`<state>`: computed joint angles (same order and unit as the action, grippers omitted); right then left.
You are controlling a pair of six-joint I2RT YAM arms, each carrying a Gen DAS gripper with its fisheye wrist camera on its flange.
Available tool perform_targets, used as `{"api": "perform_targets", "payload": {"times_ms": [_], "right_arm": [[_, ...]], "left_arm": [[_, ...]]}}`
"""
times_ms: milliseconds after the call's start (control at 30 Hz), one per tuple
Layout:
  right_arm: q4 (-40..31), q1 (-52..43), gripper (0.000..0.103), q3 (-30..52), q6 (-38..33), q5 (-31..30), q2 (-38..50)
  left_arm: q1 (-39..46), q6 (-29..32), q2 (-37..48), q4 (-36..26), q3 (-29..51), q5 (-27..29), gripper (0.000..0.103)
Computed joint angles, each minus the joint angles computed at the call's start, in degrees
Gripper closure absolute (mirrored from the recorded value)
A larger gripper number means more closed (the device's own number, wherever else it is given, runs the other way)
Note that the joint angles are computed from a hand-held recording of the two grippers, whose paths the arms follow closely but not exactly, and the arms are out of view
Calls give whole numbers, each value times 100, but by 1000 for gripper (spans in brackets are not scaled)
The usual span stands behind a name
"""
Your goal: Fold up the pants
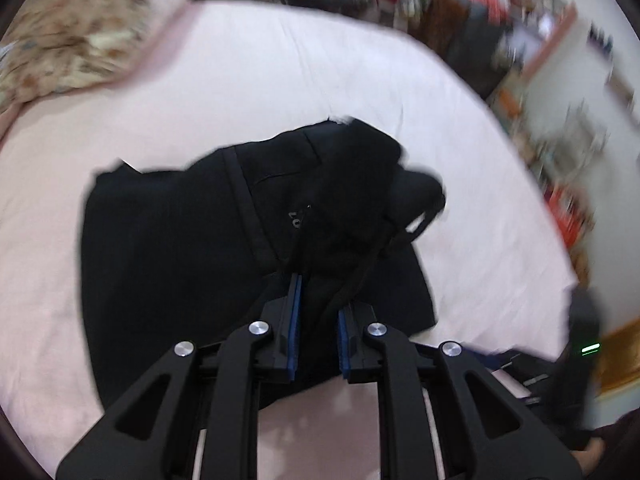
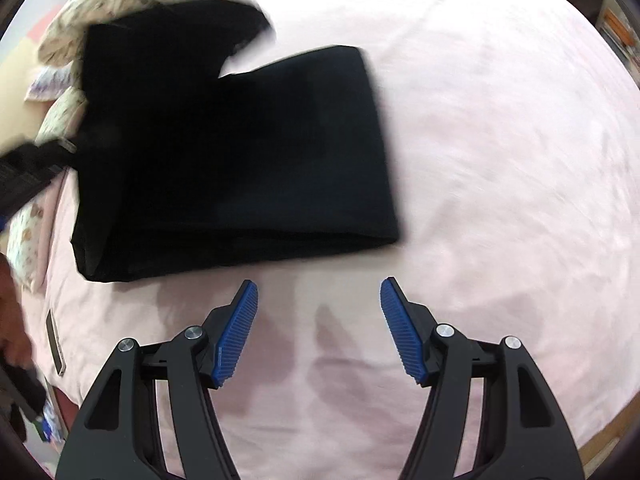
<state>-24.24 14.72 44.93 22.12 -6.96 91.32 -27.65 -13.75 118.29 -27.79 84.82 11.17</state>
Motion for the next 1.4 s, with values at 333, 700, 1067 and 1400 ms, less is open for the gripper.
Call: {"api": "perform_targets", "payload": {"times_ms": [333,700,1067,1400], "right_arm": [[-95,-1392,37,-606,-667,-178,-453],[-85,-1868,37,-466,-971,-57,-580],[1418,-846,38,509,-1011,-582,-153],[1211,188,43,1213,-1178,-108,1557]], "left_arm": [[-766,-249,451,-205,813,-672,88],[-1575,325,770,-552,708,-1166,16],[-677,-724,-1192,282,-1784,-1024,2],[-56,-1126,-1512,272,-2371,-913,2]]}}
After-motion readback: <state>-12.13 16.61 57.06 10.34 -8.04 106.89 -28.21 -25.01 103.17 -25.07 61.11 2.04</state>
